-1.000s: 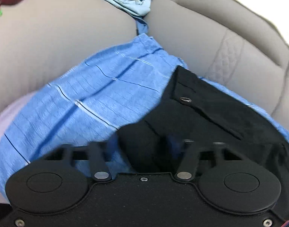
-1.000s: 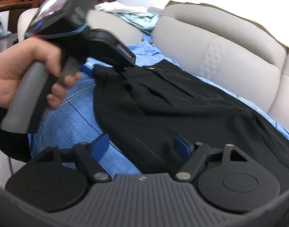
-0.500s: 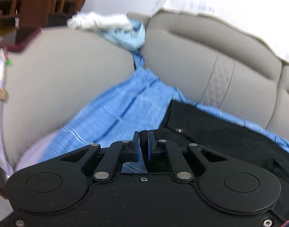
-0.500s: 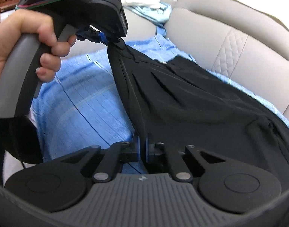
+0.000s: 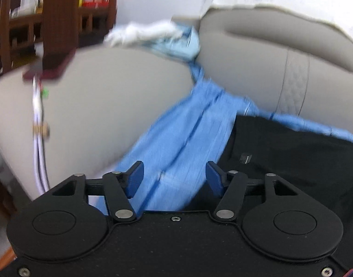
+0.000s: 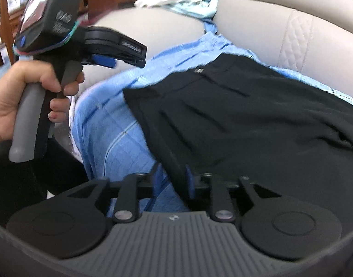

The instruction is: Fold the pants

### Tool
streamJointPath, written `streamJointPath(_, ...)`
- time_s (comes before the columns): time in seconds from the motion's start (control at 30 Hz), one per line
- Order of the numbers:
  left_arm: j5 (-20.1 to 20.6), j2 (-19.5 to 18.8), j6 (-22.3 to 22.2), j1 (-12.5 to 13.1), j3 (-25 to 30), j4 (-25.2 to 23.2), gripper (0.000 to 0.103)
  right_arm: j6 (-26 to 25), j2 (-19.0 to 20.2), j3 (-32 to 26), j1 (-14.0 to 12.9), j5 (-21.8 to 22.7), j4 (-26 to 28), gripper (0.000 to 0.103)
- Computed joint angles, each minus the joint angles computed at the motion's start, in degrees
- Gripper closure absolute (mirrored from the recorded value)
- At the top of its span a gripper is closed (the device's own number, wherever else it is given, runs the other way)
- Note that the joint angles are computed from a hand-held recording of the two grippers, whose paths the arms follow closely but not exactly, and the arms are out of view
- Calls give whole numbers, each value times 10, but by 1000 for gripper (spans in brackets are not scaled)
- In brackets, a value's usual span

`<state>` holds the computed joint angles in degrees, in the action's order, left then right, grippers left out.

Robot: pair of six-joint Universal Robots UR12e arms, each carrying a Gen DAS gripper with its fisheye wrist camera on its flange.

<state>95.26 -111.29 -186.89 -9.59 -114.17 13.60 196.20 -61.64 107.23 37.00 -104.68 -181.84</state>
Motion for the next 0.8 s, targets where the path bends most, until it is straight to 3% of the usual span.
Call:
streamJointPath(0.13, -80, -5, -8, 7, 40, -38, 32, 18, -28, 16, -22, -2, -11, 38)
streamJointPath(0.2, -139, -16, -18, 12, 74, -86, 27, 39, -42, 18, -36, -29, 5, 34)
streamJointPath(0.3, -183, -44, -36, 11, 130, -141, 19, 68, -61, 12, -64, -75, 50, 25)
streamJointPath(0.4, -191, -74, -69, 2, 187, -205, 19, 111, -75, -1, -103, -89, 119, 22)
streamJointPath(0.5, -194, -110, -92, -6, 247, -274, 19, 179, -82, -25, -157, -62, 205, 19)
streamJointPath(0.63, -138, -157, -137, -24, 312, -319, 16, 242, -69, -57, -209, -33, 280, 17)
streamJointPath(0.8, -97, -200, -177, -36, 368, -373, 15, 302, -31, -99, -244, -22, 341, 14)
